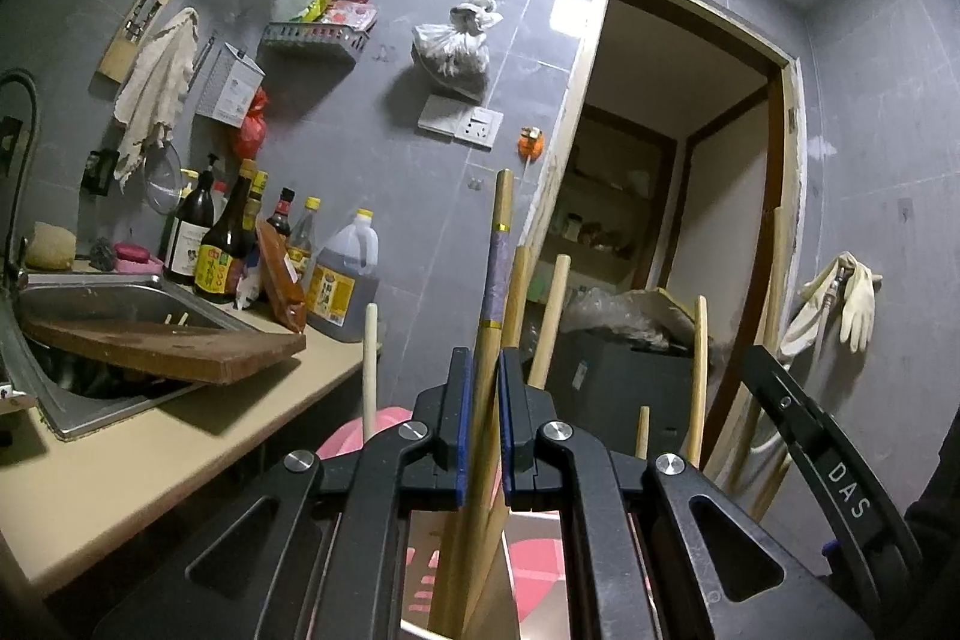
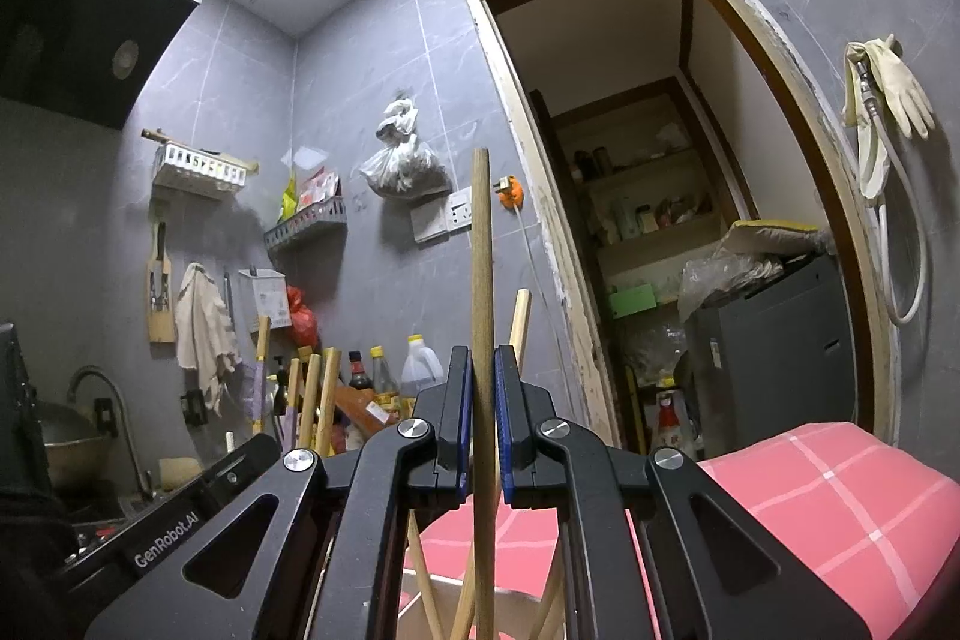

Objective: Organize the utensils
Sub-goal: 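Lower the chopsticks into the white basket and open both grippers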

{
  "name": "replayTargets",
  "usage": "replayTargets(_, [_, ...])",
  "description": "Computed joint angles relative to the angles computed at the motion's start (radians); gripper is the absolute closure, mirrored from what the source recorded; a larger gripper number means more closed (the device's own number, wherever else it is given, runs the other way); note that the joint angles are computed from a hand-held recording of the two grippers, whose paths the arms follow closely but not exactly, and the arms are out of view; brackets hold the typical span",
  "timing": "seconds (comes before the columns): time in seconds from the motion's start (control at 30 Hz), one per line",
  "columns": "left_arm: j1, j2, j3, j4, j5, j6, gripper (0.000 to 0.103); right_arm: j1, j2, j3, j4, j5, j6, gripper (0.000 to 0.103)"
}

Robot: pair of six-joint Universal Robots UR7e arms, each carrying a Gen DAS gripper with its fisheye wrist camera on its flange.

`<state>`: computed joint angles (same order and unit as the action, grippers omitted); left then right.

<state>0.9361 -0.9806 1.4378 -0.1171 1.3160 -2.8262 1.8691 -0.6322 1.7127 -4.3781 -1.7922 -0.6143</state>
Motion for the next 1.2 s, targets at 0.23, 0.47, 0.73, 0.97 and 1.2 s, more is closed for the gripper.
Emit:
replayTargets(0.23, [-0.001,0.009,-0.017,0.054,-0.013,-0.013,0.098,0.004,-0.004,0.006,0.014,-0.017,0.003,0.097])
replayTargets(0.47, [0.001,0.009,-0.025,0.091,-0.002,-0.017,0.095,0.009,-0.004,0.007,0.015,-0.026,-0.001,0.095])
replayTargets(0.73, [0.003,0.002,-0.018,0.099,0.007,-0.028,0.09,0.009,-0.008,0.017,-0.002,-0.022,0.0,0.084])
replayTargets(0.97, [-0.003,-0.004,-0.014,0.102,-0.002,-0.027,0.08,0.014,-0.026,0.04,-0.009,-0.033,0.003,0.079])
replayTargets(1.2, [-0.024,-0.01,-0.019,0.142,-0.034,-0.032,0.072,0.026,-0.057,0.072,0.001,-0.061,-0.017,0.074])
